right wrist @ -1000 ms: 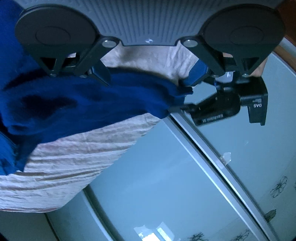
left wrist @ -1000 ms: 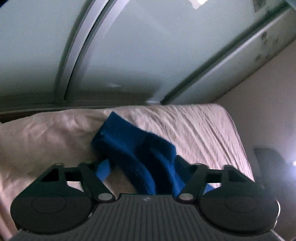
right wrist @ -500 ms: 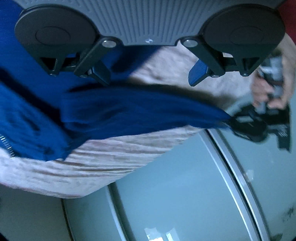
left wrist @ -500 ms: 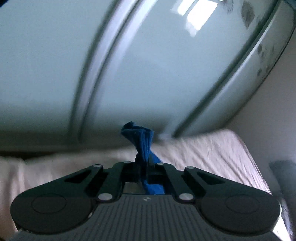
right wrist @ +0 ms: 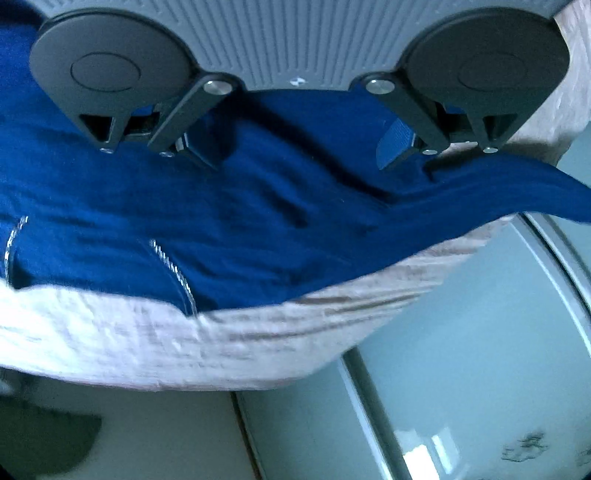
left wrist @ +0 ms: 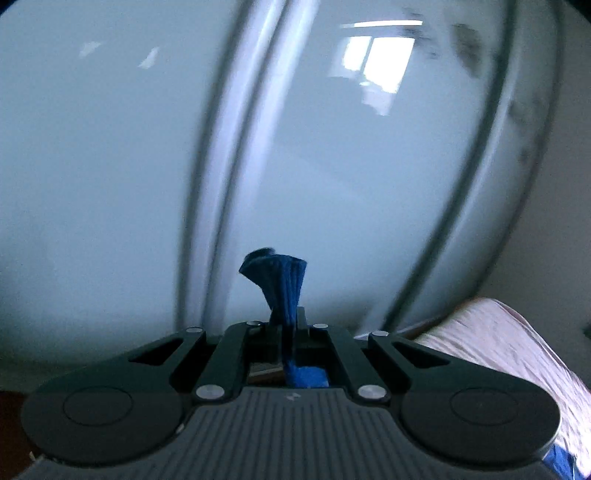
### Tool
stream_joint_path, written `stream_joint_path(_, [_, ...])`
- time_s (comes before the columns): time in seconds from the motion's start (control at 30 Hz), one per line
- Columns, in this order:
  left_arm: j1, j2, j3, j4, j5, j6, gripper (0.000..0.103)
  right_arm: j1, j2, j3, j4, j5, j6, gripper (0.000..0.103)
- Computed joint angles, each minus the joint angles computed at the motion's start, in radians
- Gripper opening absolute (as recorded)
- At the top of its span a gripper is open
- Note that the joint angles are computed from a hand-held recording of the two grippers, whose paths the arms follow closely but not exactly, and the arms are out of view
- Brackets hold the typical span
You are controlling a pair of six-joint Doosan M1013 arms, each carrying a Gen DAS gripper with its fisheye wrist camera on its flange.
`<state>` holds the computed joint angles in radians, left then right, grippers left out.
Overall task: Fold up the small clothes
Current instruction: 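Lift the sleeve with the left tool and carry it across the sweater body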
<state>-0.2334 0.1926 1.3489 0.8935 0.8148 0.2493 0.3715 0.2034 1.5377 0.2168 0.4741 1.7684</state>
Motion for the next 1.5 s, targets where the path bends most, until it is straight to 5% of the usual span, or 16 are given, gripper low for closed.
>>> stream_joint_path(0.1, [-0.034,0.015,-0.025,0.017,-0.034,0.041,0.003,0.005,-0.036,0.037,-0.025,-0.08,0.035,0.092])
stream_joint_path(0.17, [-0.055,0.02,-0.035,-0.007,-0.072,0.09,0.003,0.017,-0.052,0.049,-0.189,-0.099,0.163,0.092])
stream_joint_path(0.27, [-0.083,0.035,-0.06,-0.076,-0.127,0.198,0.003,0.029,-0.075,0.061,-0.365,-0.073,0.275,0.092])
stream_joint_path(0.4, [-0.126,0.063,-0.096,-0.17,-0.177,0.339,0.003,0.027,-0.111,0.104,-0.404,-0.072,0.314,0.092])
stream_joint_path(0.83, [-0.259,0.162,-0.224,-0.378,-0.181,0.665,0.003,0.026,-0.191,0.202,-0.672,0.0,0.56,0.092])
stream_joint_path(1.5, [-0.434,0.222,-0.253,-0.692,-0.18,1.051,0.003,0.012,-0.302,0.32,-0.784,0.02,0.757,0.092])
